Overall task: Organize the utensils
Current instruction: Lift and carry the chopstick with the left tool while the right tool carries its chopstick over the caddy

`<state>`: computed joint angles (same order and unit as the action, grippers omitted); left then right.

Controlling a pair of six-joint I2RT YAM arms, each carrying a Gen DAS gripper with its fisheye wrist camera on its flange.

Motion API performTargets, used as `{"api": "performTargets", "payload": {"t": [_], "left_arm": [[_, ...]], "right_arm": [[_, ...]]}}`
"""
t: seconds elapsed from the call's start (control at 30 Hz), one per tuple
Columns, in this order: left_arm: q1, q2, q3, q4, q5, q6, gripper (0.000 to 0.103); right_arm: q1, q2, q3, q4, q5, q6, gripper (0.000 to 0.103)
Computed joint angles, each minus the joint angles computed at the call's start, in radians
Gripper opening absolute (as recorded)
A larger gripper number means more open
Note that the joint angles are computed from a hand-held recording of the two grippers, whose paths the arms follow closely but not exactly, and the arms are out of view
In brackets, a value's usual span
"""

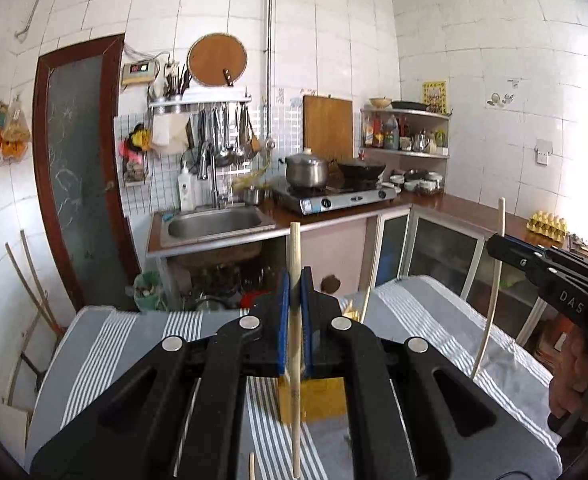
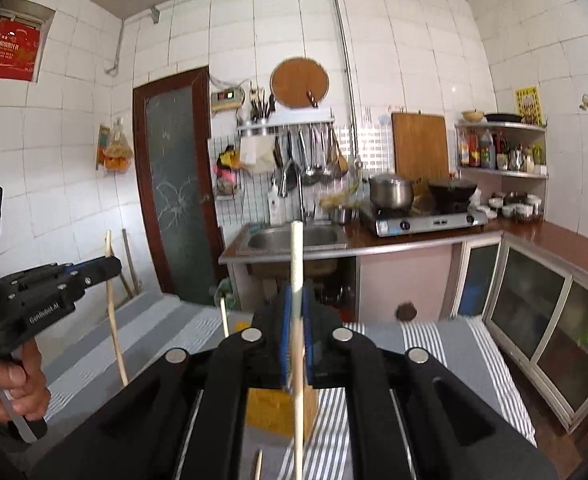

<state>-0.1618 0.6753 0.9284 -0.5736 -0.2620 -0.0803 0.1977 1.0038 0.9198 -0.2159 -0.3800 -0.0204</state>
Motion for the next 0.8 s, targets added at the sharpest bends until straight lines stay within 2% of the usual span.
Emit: {"api": "performTargets", "payload": {"t": [0.13, 0.23, 0.33, 0.47, 0.57, 0.8], "left_arm": [[0.043, 0.094, 0.051, 0.071, 0.052, 0.016, 0.004], [0.05, 0.157, 0.075, 0.132, 0.038, 0.033, 0.004], [0.089, 0.223, 0.092, 0.193, 0.064, 0.035, 0.004], [0.126, 0.291, 0.094, 0.278, 0.089, 0.037, 0.004], [0.133, 0.348, 0.098, 0.349, 0.071, 0.039, 0.004], [0.137, 0.403, 0.067, 0.443, 0.089, 0.022, 0.004]], "right_arm": [[0.053, 0.078, 0.064, 0.052, 0.047, 0.027, 0.006], [0.088, 0.124, 0.097, 0.083, 0.078, 0.037, 0.006], [0.125, 0.173, 0.123, 0.12, 0.114, 0.044, 0.006], [0.151, 0.243, 0.148, 0.185, 0.135, 0.063, 0.006], [0.167, 0.296, 0.157, 0.242, 0.145, 0.082, 0.006], [0.194, 0.363, 0.155, 0.298, 0.162, 0.085, 0.005]]}}
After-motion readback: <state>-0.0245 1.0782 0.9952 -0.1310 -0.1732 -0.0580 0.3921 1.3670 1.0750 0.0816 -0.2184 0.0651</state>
